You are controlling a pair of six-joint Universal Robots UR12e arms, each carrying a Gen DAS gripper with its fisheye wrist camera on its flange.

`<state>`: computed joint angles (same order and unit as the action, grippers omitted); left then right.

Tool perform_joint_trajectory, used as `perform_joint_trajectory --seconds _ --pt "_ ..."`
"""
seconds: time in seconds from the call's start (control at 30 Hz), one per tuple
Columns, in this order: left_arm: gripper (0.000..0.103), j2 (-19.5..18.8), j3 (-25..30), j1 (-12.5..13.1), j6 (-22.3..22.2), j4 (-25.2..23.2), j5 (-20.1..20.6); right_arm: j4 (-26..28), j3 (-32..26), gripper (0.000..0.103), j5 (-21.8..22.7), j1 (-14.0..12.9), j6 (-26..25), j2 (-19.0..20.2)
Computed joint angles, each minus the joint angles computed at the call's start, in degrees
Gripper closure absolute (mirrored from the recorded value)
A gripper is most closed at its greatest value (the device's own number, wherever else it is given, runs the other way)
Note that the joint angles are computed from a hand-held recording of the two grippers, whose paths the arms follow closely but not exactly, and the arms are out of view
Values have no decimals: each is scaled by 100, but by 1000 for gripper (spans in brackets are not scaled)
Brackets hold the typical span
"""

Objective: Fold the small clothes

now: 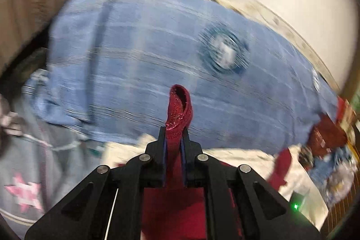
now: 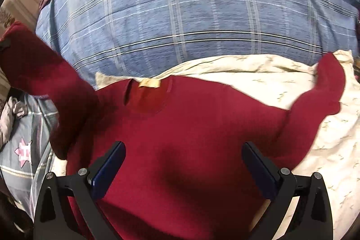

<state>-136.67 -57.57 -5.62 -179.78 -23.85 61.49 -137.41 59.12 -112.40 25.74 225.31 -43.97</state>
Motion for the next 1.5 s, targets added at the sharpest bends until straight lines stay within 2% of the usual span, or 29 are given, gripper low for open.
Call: perform_joint_trajectory --seconds 0.13,0.27,0.3,0.37,0.4,0.43,0.47,0.5,0.53,0.6,0.67,0.77,0.83,0.9,0.93,1.0,1.03,1.07,1.2,1.23,1.3,1.37,1.4,1.47,1.5 --pt "95 -112 -16 -260 282 -484 -247 -9 286 0 -132 -59 180 -189" --pt "94 -327 33 -497 766 -896 -239 -16 564 0 -211 -122 377 -367" --pt "89 -352 16 -531 874 -962 -221 -31 610 0 -223 -132 402 -395" --pt "69 -412 129 -592 1141 -1440 -190 -56 683 0 -240 -151 449 -443" --pt "53 -417 179 -600 1294 -1751 -200 -84 725 0 -237 -158 467 -470" --pt "48 -381 134 -583 1376 -1822 -260 -122 757 0 -231 -165 475 -491" --pt "48 -290 -11 -546 1487 -1723 -281 -150 775 0 -232 -167 476 -503" --pt "43 -187 -160 -511 1568 -1593 -204 -189 791 0 -228 -172 467 -511" --pt "29 -74 -340 -463 1590 -1353 -79 -251 809 0 -199 -181 438 -517" --pt "18 105 -695 -372 1364 -704 232 -383 838 0 -116 -203 335 -514" --pt "18 234 -974 -263 1110 -298 650 -370 815 0 -119 -225 278 -488" --pt "18 241 -1083 -166 920 -465 1160 -203 688 0 -55 -293 288 -394" --pt "18 162 -1056 -138 745 -541 1336 -57 531 0 90 -358 317 -287" --pt "18 68 -991 -107 543 -628 1518 20 325 1 81 -388 127 -145" --pt "18 30 -974 -94 466 -623 1589 161 173 5 33 -394 -13 -50" --pt "18 -49 -860 -68 296 -791 1649 704 -229 49 164 -442 -292 176" --pt "18 -55 -847 -56 280 -835 1671 817 -329 95 448 -489 -428 242" --pt "18 -42 -863 -40 288 -812 1746 799 -331 97 606 -510 -463 252" --pt "18 -96 -827 -63 304 -699 2144 257 -36 97 -65 -422 -392 89" --pt "18 -140 -763 -61 267 -779 2170 335 -28 97 -76 -437 -308 91" --pt "18 -165 -700 -20 93 -1004 1998 601 -56 97 260 -499 -199 115" --pt "18 -59 -851 32 53 -910 1798 496 60 86 354 -465 -188 34" --pt "18 -5 -935 45 67 -821 1789 298 178 80 246 -412 -209 -46" --pt "18 83 -1040 77 128 -786 1714 -15 404 30 124 -312 -234 -218" --pt "18 95 -1046 98 152 -843 1593 -195 529 24 61 -247 -262 -309"
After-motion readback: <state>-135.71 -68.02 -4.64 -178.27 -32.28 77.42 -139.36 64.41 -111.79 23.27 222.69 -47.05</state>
